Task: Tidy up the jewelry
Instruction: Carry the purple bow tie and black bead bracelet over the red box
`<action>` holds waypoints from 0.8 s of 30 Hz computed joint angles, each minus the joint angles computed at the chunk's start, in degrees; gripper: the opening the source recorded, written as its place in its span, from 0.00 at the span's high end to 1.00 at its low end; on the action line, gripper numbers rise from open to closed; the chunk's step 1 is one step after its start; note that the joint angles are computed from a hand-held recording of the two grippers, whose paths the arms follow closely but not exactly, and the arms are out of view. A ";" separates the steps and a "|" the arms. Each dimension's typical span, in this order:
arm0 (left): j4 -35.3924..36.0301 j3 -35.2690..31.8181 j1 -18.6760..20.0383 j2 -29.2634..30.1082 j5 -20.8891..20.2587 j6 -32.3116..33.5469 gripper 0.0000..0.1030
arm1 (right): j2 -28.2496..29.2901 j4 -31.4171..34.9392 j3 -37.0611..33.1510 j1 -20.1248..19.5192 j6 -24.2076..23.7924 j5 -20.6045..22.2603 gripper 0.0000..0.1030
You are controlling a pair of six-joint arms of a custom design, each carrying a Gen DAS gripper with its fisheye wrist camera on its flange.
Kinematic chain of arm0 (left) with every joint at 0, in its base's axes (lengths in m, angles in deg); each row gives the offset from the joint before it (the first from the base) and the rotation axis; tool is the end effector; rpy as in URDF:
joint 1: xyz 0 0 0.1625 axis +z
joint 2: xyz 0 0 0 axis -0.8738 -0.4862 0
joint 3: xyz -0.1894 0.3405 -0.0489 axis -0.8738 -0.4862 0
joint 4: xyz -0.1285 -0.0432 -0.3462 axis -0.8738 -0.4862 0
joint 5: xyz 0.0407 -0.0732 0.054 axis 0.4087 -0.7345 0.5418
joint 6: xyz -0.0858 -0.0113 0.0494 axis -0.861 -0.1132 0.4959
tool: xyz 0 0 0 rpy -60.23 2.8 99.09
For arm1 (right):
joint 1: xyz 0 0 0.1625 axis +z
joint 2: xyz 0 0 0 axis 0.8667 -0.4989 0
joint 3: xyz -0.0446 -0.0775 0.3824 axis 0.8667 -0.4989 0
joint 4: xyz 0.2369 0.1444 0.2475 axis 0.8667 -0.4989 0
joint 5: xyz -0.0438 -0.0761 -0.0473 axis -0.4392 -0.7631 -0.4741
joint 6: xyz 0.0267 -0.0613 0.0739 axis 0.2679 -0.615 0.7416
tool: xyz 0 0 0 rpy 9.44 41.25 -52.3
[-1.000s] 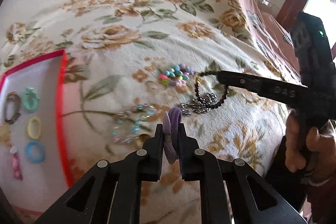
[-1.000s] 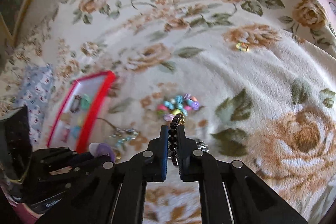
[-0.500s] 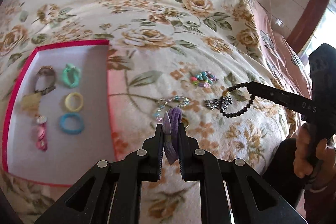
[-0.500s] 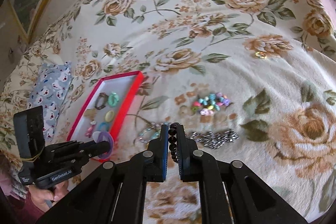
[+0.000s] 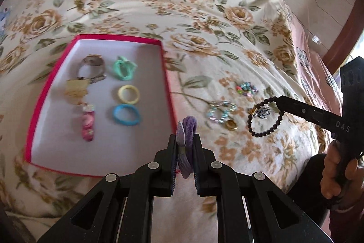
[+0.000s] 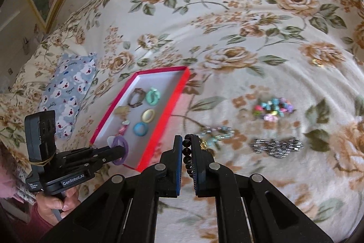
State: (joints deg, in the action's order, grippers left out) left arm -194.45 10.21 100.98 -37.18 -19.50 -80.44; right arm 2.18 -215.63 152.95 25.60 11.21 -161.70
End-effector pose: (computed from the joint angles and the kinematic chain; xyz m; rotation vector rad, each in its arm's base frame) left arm -0.3600 -0.5505 -0.0048 0.4987 2.6340 -0.6677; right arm 0.0657 -0.5712 0.3904 0.3443 -2.6710 0.6742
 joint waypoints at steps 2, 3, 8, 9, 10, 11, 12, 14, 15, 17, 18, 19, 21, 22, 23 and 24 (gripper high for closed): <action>-0.37 1.54 0.01 -1.24 0.68 -0.64 0.89 | 0.62 0.14 -0.01 0.56 -0.03 0.31 0.93; -0.62 2.33 0.03 -1.90 1.14 -1.10 0.89 | 0.93 0.15 -0.04 0.86 -0.06 0.47 0.93; -1.36 5.02 0.52 -4.26 2.33 -2.04 0.89 | 2.97 0.49 -0.81 2.69 -0.50 1.39 0.93; -1.43 5.42 0.67 -4.61 2.50 -2.17 0.89 | 3.51 0.65 -1.13 3.10 -0.65 1.58 0.93; -1.47 5.98 0.78 -5.08 2.86 -2.44 0.89 | 3.89 0.65 -1.26 3.43 -0.81 1.64 0.93; -1.51 6.46 0.85 -5.50 3.13 -2.70 0.89 | 4.45 0.69 -1.56 3.84 -0.99 1.70 0.93; -1.68 6.91 0.96 -5.84 3.35 -2.86 0.89 | 4.95 0.85 -1.86 4.16 -1.08 1.81 0.93; -1.78 7.51 1.22 -6.42 3.72 -3.07 0.89 | 6.14 1.22 -2.49 4.84 -1.24 2.07 0.93; -1.81 7.94 1.31 -6.83 4.04 -3.30 0.89 | 6.91 1.38 -2.89 5.20 -1.34 2.20 0.93; -1.86 8.61 1.63 -7.48 4.39 -3.66 0.89 | 8.12 1.66 -3.47 5.71 -1.50 2.51 0.93; -1.80 8.97 1.78 -7.84 4.60 -3.87 0.89 | 8.94 1.84 -3.82 6.07 -1.60 2.70 0.93; -1.74 9.20 1.94 -8.12 4.83 -3.99 0.89 | 9.40 1.91 -3.99 6.25 -1.74 2.88 0.93; -1.56 9.57 2.28 -8.58 5.33 -4.46 0.89 | 10.82 2.13 -4.58 6.74 -2.03 3.29 0.93; -1.43 9.75 2.53 -8.81 5.58 -4.85 0.89 | 11.38 2.31 -4.84 6.87 -2.07 3.51 0.93; -1.37 9.79 2.78 -8.90 5.78 -5.14 0.89 | 12.13 2.55 -5.18 7.05 -2.08 3.63 0.93; -1.35 9.94 3.08 -9.14 5.88 -5.27 0.89 | 12.78 2.64 -5.41 7.21 -2.07 3.66 0.93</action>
State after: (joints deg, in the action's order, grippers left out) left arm -195.79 20.15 104.07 -46.32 -13.62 -85.71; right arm 14.96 -212.98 147.54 32.81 9.14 -158.04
